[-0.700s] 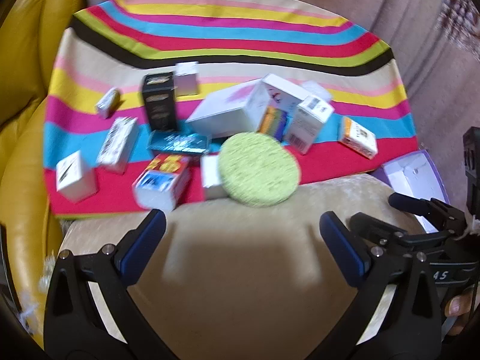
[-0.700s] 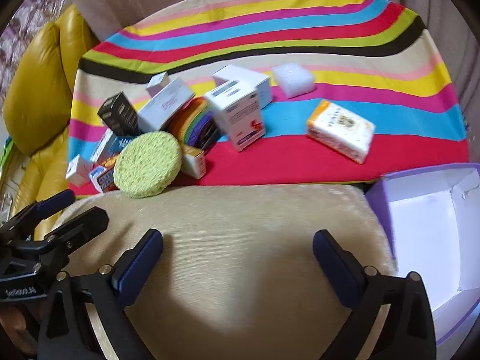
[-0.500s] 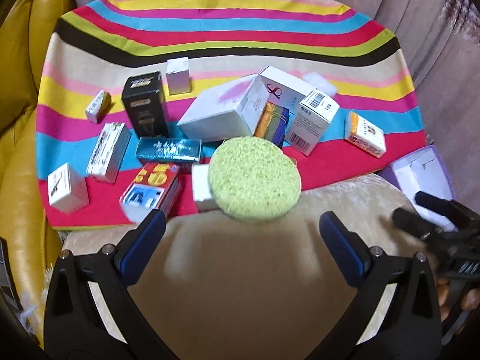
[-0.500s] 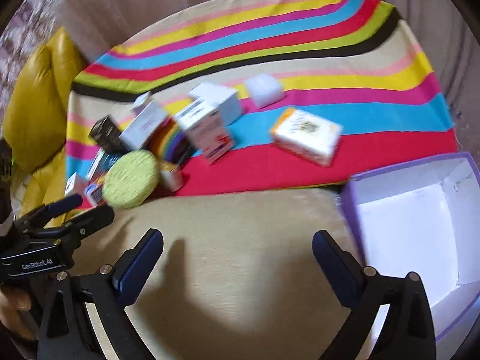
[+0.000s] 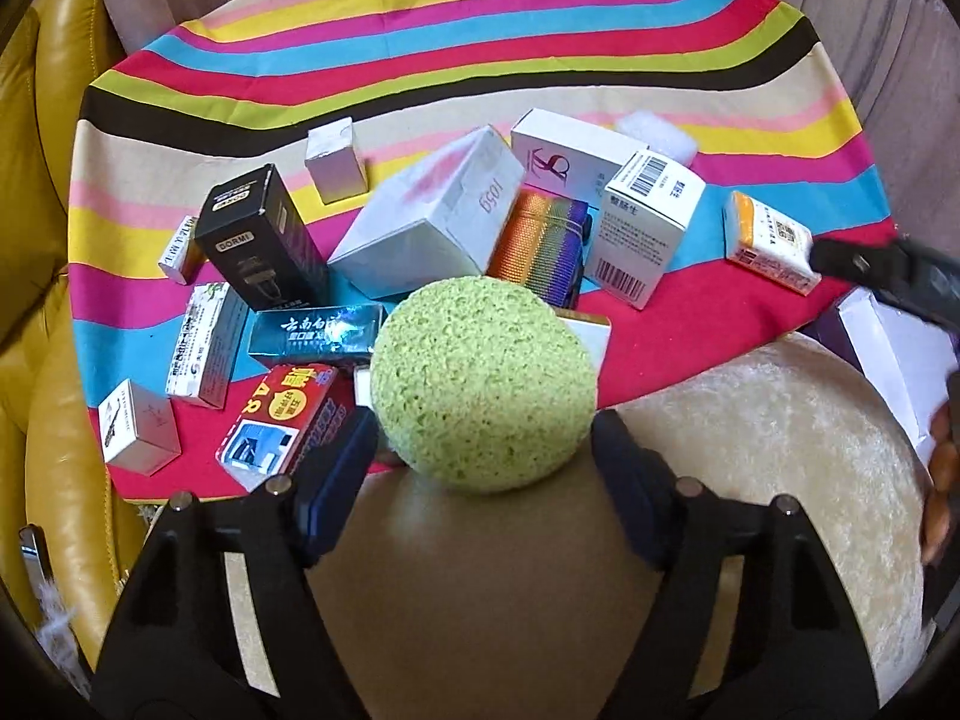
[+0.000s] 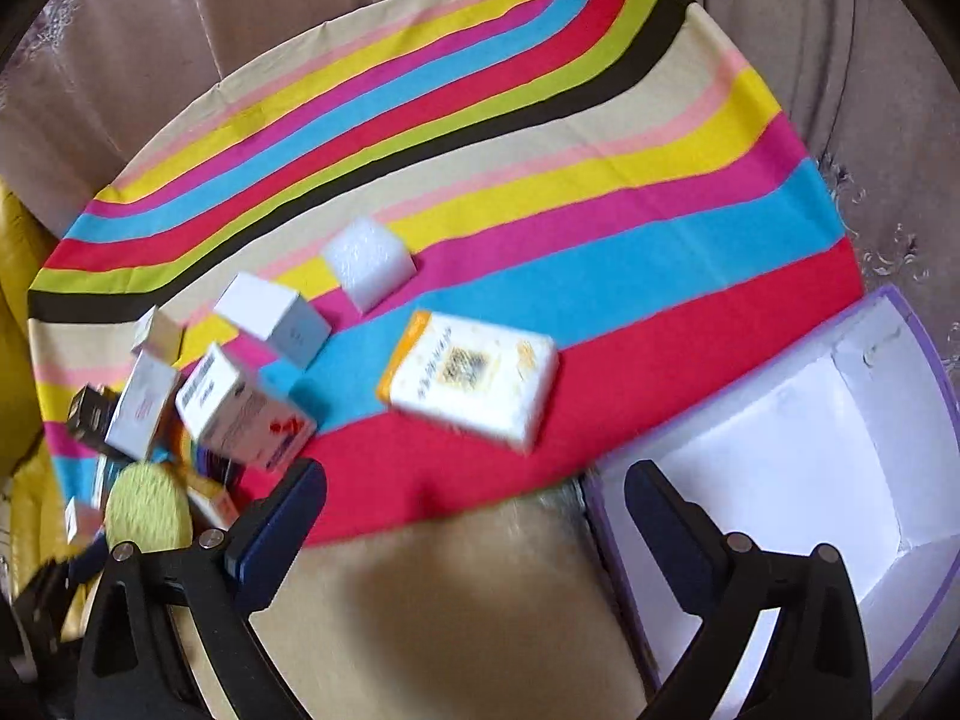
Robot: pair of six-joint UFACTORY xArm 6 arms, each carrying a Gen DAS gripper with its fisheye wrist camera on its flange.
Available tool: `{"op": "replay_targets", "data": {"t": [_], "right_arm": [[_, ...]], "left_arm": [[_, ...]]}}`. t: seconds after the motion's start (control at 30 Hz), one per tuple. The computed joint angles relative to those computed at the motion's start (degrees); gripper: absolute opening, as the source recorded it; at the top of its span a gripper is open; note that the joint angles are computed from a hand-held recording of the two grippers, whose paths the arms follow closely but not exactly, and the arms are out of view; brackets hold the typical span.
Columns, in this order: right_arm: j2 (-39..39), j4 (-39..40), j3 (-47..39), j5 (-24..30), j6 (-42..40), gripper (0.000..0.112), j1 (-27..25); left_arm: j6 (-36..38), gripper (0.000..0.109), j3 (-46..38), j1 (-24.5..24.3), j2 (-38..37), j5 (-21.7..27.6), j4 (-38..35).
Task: Organize objects
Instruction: 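Grasp the green round sponge with the left tool while the right tool grasps the tissue pack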
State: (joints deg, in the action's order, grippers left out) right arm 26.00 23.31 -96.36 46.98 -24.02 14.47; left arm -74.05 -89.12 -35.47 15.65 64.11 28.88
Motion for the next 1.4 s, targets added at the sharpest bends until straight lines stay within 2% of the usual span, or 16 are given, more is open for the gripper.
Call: {"op": "replay_targets", "data": {"t": [0.17, 0.4, 0.5, 0.57, 0.6, 0.7, 0.77, 0.97, 1.03, 1.1, 1.13, 1.17, 1.27, 1.4], "right_arm": [[3.5, -5.2, -3.9, -2.7, 5.1, 0.101, 2.1], [9.0, -12.0, -11.0, -1.4, 10.7, 0.1, 3.8], [11.6, -14.1, -14.5, 0.7, 13.0, 0.089, 3.9], [12.1, -13.3, -15.2, 1.8, 12.3, 0.077, 3.7], [12.1, -12.9, -15.2, 1.7, 12.1, 0.077, 3.5], [11.4, -11.8, -14.2, 0.8, 11.3, 0.063, 3.1], [9.8, -9.2, -12.0, -0.2, 9.5, 0.048, 2.5], [7.6, -1.8, -9.4, 1.6, 4.1, 0.037, 0.3], [6.8, -1.2, -8.6, 1.5, 4.3, 0.038, -0.2], [6.3, -0.7, -8.2, 1.3, 5.2, 0.06, -0.4], [6.4, -0.6, -8.5, 1.5, 5.6, 0.085, -0.4], [6.6, -0.9, -8.9, 1.3, 6.3, 0.095, -0.3], [8.1, -4.5, -11.9, 2.2, 9.4, 0.096, 0.8], [12.5, -14.5, -18.5, 5.6, 16.6, 0.099, 3.7]], "left_arm": [[-1.9, 0.076, 1.4, -0.1, -0.9, -1.4, 0.9], [-6.3, 0.076, 3.4, -1.1, -2.7, -2.6, 4.8], [-8.4, 0.075, 4.9, -1.4, -4.1, -3.9, 6.8], [-9.0, 0.075, 5.3, -1.5, -4.5, -4.1, 7.5], [-9.0, 0.075, 5.2, -1.5, -4.5, -4.2, 7.6], [-9.6, 0.075, 5.1, -2.0, -4.6, -4.2, 8.6], [-10.2, 0.075, 4.9, -2.4, -4.7, -4.2, 9.5], [-10.5, 0.075, 4.2, -2.5, -4.2, -4.7, 9.3], [-10.5, 0.075, 4.1, -2.6, -4.1, -4.6, 9.3], [-10.3, 0.075, 3.9, -2.5, -3.9, -4.7, 9.1], [-10.2, 0.075, 4.1, -2.6, -4.1, -4.8, 9.2], [-10.1, 0.075, 4.2, -2.6, -4.0, -4.9, 9.2], [-9.7, 0.075, 4.2, -2.5, -3.9, -5.5, 9.0], [-10.0, 0.075, 4.2, -2.6, -3.8, -6.0, 9.3]]}}
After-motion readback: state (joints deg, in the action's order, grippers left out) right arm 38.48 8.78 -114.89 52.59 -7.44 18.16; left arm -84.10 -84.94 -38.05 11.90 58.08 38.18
